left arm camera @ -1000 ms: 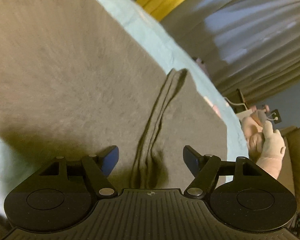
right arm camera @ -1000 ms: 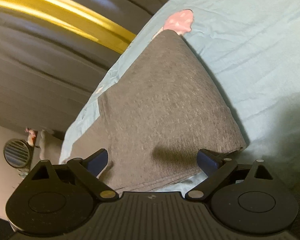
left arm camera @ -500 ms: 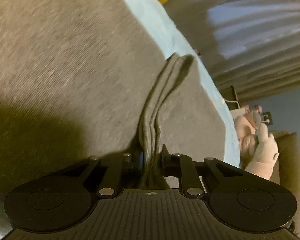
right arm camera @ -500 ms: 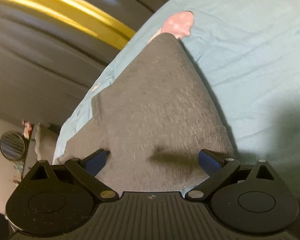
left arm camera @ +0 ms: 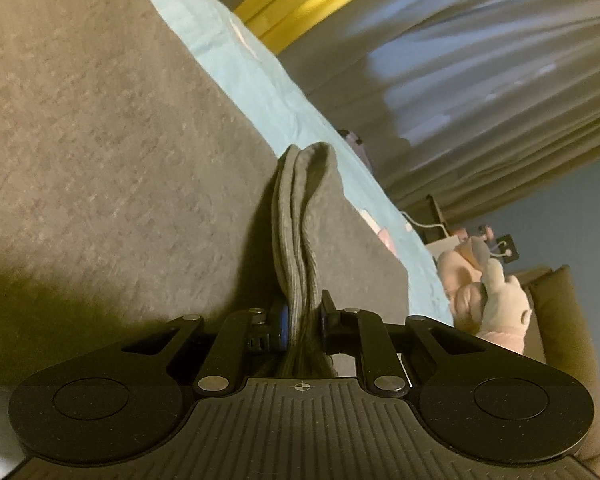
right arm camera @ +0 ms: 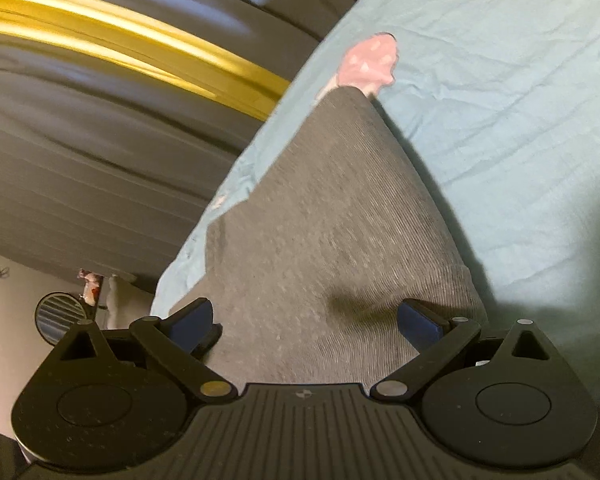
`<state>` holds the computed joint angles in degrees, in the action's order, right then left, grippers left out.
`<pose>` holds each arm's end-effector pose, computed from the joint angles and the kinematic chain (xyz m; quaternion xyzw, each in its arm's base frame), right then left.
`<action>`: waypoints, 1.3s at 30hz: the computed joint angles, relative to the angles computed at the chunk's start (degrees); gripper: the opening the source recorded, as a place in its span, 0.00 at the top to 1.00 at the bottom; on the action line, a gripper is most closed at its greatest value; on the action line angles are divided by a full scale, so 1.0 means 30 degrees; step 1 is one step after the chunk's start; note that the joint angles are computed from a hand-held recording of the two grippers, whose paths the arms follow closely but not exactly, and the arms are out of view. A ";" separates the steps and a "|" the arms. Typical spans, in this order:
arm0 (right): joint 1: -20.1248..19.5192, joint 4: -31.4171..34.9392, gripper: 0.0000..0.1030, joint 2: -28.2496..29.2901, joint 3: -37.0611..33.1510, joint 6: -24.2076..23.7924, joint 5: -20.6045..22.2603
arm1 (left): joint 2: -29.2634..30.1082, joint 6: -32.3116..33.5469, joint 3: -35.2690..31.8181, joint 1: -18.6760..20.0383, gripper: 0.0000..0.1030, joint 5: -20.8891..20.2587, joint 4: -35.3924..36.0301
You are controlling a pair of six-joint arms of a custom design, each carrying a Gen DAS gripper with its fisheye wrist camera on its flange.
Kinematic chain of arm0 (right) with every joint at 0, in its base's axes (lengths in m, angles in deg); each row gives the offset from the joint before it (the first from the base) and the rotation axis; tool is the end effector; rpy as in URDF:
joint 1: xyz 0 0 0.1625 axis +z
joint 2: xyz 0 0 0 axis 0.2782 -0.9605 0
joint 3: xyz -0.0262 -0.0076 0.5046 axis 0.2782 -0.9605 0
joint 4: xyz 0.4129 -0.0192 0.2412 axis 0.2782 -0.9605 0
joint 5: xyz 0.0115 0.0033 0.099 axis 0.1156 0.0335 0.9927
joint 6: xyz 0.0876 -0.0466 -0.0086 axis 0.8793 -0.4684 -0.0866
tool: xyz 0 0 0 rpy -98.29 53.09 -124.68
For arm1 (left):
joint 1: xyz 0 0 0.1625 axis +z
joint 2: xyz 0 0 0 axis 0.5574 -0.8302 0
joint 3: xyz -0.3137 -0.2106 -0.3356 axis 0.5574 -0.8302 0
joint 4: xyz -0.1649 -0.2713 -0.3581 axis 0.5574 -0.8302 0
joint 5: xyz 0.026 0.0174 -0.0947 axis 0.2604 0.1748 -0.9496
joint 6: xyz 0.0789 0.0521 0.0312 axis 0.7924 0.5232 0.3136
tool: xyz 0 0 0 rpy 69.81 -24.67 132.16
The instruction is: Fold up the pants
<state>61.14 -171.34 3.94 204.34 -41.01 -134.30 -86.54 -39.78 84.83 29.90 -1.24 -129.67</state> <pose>0.0388 -0.4478 0.3028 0.2161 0.8387 -0.4988 0.0325 -0.2295 -0.7646 0.1176 -0.1071 -0.9739 0.1857 0.0752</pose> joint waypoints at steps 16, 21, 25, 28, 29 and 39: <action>0.0710 -0.1121 0.15 0.0480 -0.0166 -0.1182 -0.1560 | -0.1026 0.0838 0.0591 -0.0800 0.82 0.4095 -0.0157; 0.2564 -0.2470 0.61 0.1762 -0.1022 -0.2578 -0.6409 | -0.0870 0.0771 0.0678 -0.0918 0.73 0.4956 -0.1312; 0.3510 -0.2888 0.68 0.3247 -0.2171 -0.5212 -0.8988 | -0.0724 0.1487 0.0700 -0.1021 0.48 0.5459 -0.2887; 0.3771 -0.1409 0.68 0.3877 -0.3079 -0.6214 -1.0472 | -0.0286 0.1577 -0.0006 -0.0913 0.41 0.4867 -0.2396; 0.3759 -0.1352 0.68 0.4122 -0.3314 -0.6160 -1.0877 | -0.0044 0.1618 -0.0372 -0.0964 0.35 0.5047 -0.2040; 0.1877 -0.2400 0.48 0.3357 -0.2401 -0.2618 -0.7876 | 0.2469 0.2087 -0.4336 -0.0799 0.57 0.5850 0.1974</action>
